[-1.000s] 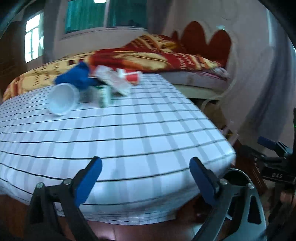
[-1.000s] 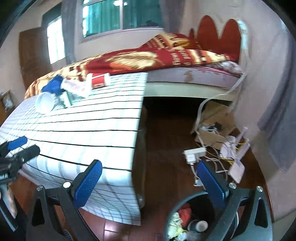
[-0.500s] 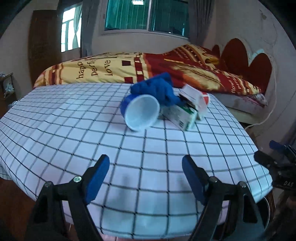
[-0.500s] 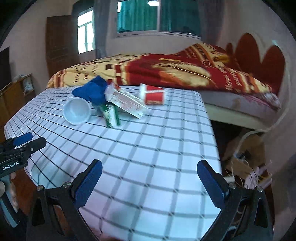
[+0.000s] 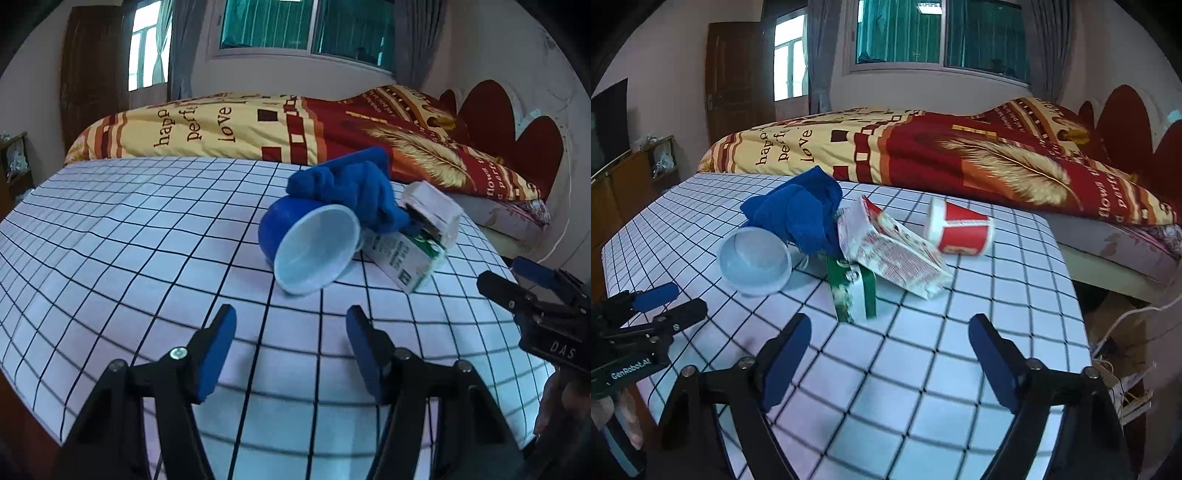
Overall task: Collect trash
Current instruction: 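Grasp the blue cup with left gripper while right gripper grasps the red milk carton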
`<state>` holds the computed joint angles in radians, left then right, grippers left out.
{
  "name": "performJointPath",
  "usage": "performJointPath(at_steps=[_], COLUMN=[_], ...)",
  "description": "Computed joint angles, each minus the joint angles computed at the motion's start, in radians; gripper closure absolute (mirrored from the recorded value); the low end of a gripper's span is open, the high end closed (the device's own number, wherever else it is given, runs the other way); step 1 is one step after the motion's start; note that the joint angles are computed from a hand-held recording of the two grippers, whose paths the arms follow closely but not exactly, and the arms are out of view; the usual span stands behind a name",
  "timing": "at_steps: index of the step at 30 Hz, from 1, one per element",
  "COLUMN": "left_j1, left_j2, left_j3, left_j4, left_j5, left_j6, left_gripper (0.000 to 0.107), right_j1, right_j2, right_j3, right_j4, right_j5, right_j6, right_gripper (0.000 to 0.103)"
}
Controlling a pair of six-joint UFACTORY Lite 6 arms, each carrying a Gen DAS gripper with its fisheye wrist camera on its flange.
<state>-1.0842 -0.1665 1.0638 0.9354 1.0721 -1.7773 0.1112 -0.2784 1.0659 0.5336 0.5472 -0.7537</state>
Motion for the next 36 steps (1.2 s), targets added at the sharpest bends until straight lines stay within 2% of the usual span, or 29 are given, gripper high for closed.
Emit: performJointPath(at_steps=[8,14,16,18,20,21,22,23,25,30,36], left_j1=[0.157,0.227,0.248,0.258,0.27,0.273,0.274,0.278,0.265,0.221,0.168], left_j2=[0.046,0.075,0.086,0.096,0.102,0.106,0.107,0.096,0.077,0.009,-0.045], left_j3=[0.022,0.032,0.043,0.052,0.058,0.061,0.06,0.05,0.036,-0.027,-0.076], left_j4=[-0.007,-0.019,-0.032,-0.035,-0.046,-0.05,-0.051,-0.05,-0.027,0.012,0.018], left_j5=[-0.137,-0.202,-0.221,-0.222,-0.233,-0.23,-0.226,-0.236,-0.221,-0.197,-0.154], left_j6=[0.082,0.109,0.127,0.136,0.149,0.154,0.156,0.152,0.128,0.063,0.013], left_gripper=[0.054,0.058,0.063,0.065,0.075,0.086,0.091,0.092,0.097,0.099,0.099], right_j1=[0.091,0.116,0.117,0.113,0.109,0.108,0.107,0.102,0.091,0.018,-0.046], right_j2=[0.171,0.274,0.3,0.323,0.334,0.334,0.33,0.324,0.309,0.245,0.168], right_j3=[0.104,0.183,0.207,0.232,0.245,0.247,0.244,0.239,0.227,0.18,0.094], right_j4=[-0.034,-0.048,-0.047,-0.02,0.008,0.022,0.032,0.049,0.085,0.228,0.255], right_j5=[-0.102,-0.131,-0.133,-0.125,-0.117,-0.115,-0.116,-0.114,-0.109,-0.042,0.008], right_j6=[0.037,0.063,0.068,0.047,0.021,0.008,-0.003,-0.021,-0.053,-0.172,-0.223], right_gripper=[0.023,0.032,0.036,0.043,0.056,0.065,0.07,0.071,0.082,0.086,0.087])
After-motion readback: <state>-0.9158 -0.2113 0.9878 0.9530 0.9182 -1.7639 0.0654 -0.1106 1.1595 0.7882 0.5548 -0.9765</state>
